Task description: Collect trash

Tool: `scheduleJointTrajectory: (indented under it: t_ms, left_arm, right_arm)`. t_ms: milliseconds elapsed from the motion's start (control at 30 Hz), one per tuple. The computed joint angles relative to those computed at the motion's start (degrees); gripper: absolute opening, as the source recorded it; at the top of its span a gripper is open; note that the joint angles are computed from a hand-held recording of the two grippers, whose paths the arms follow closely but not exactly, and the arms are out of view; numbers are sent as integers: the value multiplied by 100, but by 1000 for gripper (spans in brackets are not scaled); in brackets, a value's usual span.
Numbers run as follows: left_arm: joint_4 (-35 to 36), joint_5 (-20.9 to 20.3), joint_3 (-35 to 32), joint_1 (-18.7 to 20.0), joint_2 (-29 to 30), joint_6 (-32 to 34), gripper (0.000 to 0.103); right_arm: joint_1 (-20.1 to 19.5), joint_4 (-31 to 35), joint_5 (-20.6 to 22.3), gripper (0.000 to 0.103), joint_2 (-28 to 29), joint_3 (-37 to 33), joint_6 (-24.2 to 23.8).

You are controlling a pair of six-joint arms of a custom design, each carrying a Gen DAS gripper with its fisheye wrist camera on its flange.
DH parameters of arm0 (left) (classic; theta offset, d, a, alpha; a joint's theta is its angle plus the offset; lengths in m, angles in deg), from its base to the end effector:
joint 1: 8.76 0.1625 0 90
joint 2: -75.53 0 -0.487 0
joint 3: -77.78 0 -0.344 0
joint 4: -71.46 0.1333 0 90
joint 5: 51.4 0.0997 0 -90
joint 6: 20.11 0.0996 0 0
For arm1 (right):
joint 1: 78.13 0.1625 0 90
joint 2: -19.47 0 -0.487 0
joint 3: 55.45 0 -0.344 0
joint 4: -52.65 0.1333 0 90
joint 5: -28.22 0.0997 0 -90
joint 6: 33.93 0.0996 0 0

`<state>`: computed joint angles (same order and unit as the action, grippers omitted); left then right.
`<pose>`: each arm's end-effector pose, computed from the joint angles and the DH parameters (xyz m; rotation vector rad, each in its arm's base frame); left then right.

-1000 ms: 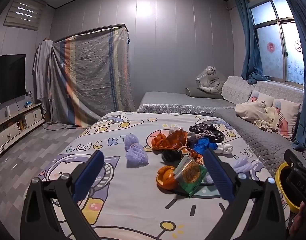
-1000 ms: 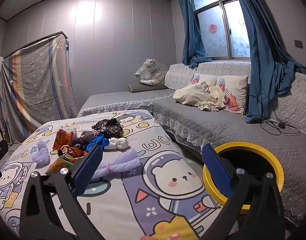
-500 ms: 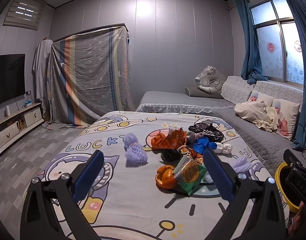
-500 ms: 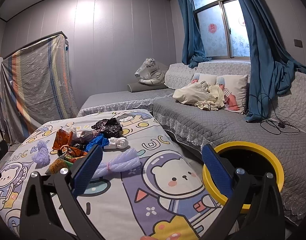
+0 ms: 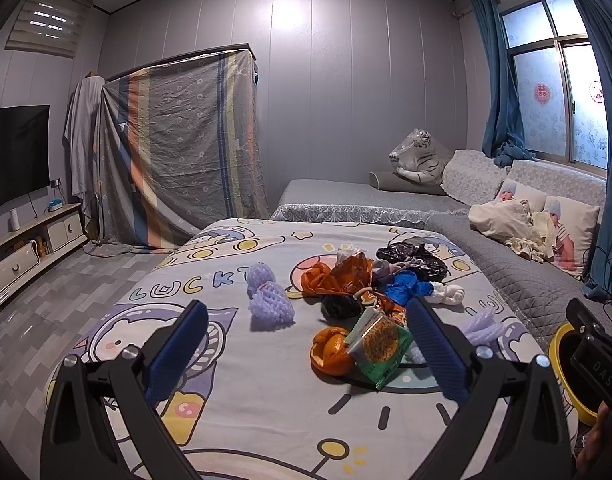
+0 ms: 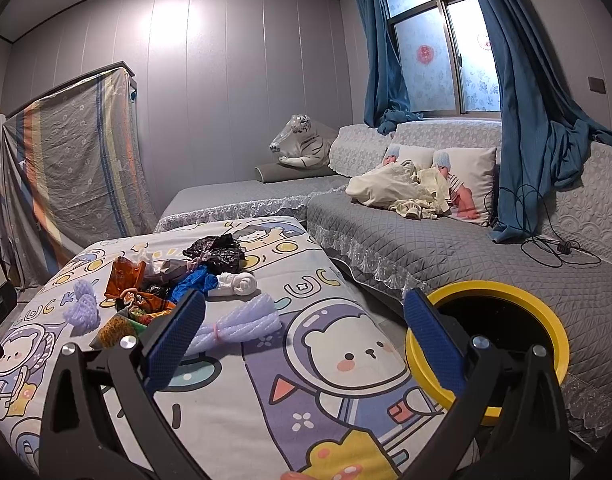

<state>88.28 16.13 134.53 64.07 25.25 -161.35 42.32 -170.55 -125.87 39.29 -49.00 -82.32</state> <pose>-0.0424 -0.7176 0.3704 0.7840 2.0952 -1.3518 0.4326 -0.6496 -0.0468 -0.0224 -1.6570 1.5641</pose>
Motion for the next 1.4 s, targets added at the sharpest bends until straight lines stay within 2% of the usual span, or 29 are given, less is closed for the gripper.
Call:
scheduleJointTrajectory:
  t_ms: [1400]
  left_arm:
    - [92, -4, -36, 29, 35, -53, 96]
  right_arm:
    - [-8, -143, -15, 95, -177, 439, 126]
